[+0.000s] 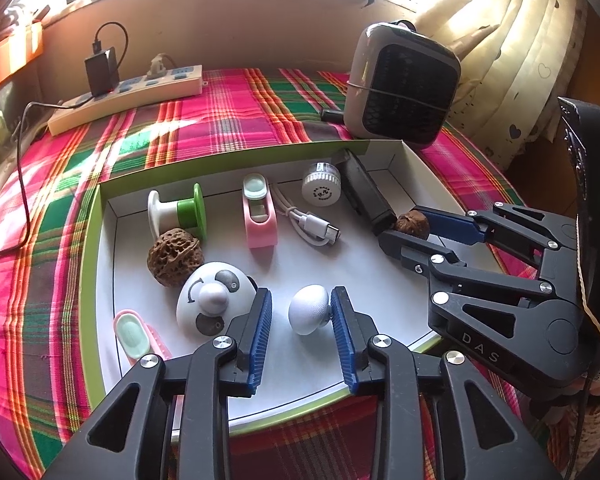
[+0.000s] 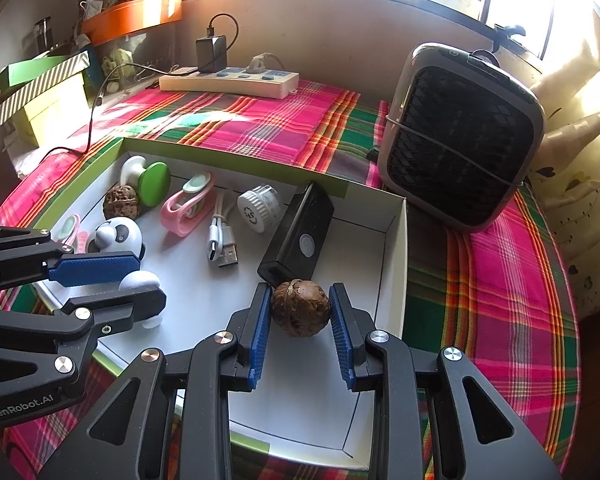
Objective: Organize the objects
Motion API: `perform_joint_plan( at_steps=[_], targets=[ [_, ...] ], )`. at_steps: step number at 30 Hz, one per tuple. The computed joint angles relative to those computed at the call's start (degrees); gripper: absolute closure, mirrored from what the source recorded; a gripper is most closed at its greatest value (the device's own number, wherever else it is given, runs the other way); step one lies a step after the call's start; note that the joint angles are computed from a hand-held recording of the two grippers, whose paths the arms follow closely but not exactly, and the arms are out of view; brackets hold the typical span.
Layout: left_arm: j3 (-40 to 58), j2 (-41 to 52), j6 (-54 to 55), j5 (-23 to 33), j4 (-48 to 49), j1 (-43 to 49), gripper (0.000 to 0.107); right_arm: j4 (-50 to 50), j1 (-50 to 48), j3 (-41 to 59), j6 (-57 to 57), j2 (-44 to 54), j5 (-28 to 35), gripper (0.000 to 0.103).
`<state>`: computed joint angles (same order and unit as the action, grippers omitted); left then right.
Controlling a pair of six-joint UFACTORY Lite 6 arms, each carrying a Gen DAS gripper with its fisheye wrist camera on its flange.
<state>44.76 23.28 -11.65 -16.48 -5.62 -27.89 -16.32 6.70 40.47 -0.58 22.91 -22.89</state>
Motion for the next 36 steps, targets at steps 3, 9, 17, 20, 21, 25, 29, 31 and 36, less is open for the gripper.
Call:
perform_joint_plan(
  at_steps=[3, 9, 17, 20, 21, 25, 29, 31, 36],
  targets=[
    [-0.71, -0.81, 0.74, -0.16, -0.77, -0.15, 0.076, -0.55, -0.12, -0.28, 0.95, -0.37, -0.12, 0.069],
    [-2.19, -2.61, 4.03, -0.02, -4.86, -1.22, 0.075, -1.69, -0.45, -2.35, 2.86, -2.50, -0.76, 0.061],
    [-6.61, -8.09, 8.06, -0.79, -10.32, -2.94, 0.075, -1.86, -1.08, -6.95, 4.38, -7.57, -1.54, 0.061],
    [-8.87, -10.52, 12.94, -1.44, -17.06, -4.26, 0.075, -2.98, -1.32, -9.56, 6.13, -10.59, -1.99, 0.061],
    [-9.76, -11.49, 14.63, -1.80, -19.65, -4.74, 0.075, -3.29, -1.34, -10.28, 6.77, -11.44, -2.06, 0.061],
    [-13.85, -16.18, 19.17, -3.08, -26.63, -6.56, 0.075, -4.02, -1.00, -14.03, 9.00, -15.49, -2.39, 0.061],
    [-17.62, -20.88, 23.60, -4.00, -33.82, -8.26, 0.075, -6.05, -0.58, -18.94, 12.69, -20.97, -2.71, 0.061],
    [-19.63, -23.16, 27.11, -5.13, -38.70, -9.71, 0.075, -5.67, 0.11, -21.21, 13.17, -23.43, -2.79, 0.061],
    [-23.27, -26.65, 30.21, -6.53, -43.70, -12.63, 0.075, -4.53, 1.85, -25.56, 13.64, -27.98, -2.79, 0.061]
  ],
)
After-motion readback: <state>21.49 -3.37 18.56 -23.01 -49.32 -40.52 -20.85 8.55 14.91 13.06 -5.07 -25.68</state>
